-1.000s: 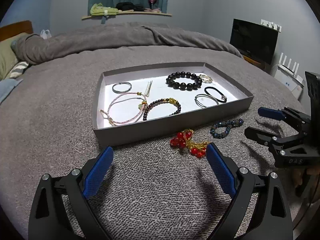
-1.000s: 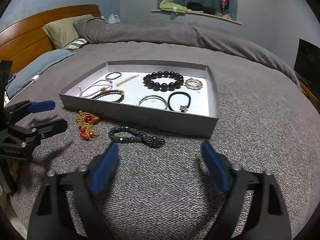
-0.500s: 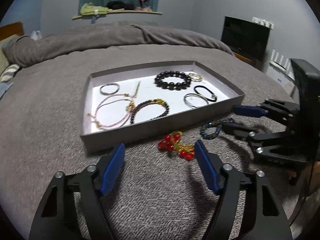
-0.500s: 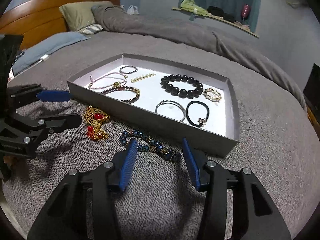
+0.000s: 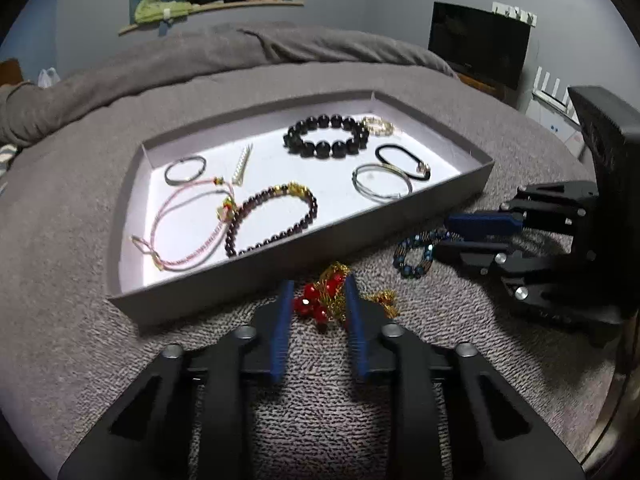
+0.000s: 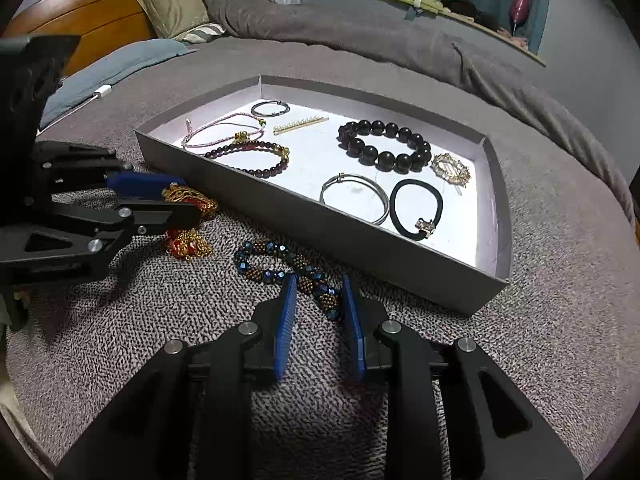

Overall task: Organize jewelry
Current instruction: 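Grasp the red-bead gold tassel with the left tool while the right tool grasps the blue beaded bracelet, then lower the tassel and blue bracelet into the box lid and open both tools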

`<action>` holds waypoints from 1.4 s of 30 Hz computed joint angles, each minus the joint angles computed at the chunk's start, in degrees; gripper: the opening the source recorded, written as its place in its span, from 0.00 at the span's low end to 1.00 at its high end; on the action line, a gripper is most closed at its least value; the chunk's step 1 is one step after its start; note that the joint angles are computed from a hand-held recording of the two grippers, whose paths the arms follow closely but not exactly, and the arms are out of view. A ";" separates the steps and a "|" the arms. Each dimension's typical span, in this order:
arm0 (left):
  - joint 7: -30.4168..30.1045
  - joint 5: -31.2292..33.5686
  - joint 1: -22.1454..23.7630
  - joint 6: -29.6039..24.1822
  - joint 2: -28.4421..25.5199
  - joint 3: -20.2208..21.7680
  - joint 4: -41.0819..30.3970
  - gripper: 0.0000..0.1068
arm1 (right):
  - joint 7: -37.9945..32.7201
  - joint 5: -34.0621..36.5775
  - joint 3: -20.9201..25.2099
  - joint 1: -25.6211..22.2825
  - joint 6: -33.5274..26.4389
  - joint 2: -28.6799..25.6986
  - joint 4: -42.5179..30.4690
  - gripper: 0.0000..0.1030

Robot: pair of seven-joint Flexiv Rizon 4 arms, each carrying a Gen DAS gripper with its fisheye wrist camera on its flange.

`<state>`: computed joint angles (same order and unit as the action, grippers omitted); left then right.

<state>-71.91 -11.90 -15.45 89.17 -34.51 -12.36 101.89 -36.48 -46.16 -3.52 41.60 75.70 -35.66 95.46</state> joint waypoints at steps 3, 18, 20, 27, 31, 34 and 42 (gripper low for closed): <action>0.45 0.77 -0.33 0.50 0.41 0.47 0.46 0.20 | -0.76 0.41 0.60 -0.08 -1.68 0.37 -0.05 0.09; 2.47 2.62 10.03 10.18 3.40 -12.36 7.16 0.13 | 9.60 -0.92 -8.29 4.57 14.57 6.12 7.88 0.07; 1.72 3.44 11.81 11.09 4.03 -14.13 7.80 0.13 | 11.72 -1.72 -12.36 7.49 16.74 6.67 8.53 0.07; -1.26 4.85 14.34 11.87 5.52 -14.98 5.66 0.12 | 14.78 -1.68 -22.23 14.87 18.00 7.38 7.52 0.07; -1.35 3.86 15.98 9.15 4.11 -15.89 1.91 0.12 | 14.87 -2.19 -23.10 14.94 17.09 6.63 4.44 0.07; -0.88 2.41 13.09 7.29 2.26 -12.21 -2.42 0.12 | 15.27 -2.03 -23.24 14.11 17.42 4.37 0.66 0.07; 5.18 -3.79 9.89 -5.63 -5.98 -9.61 -19.03 0.11 | 5.16 5.33 -8.49 3.31 10.27 -6.99 -16.18 0.07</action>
<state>-66.73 -15.69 -5.55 83.53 -40.48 -21.97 82.86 -31.32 -40.83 -12.01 44.91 85.97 -42.65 79.28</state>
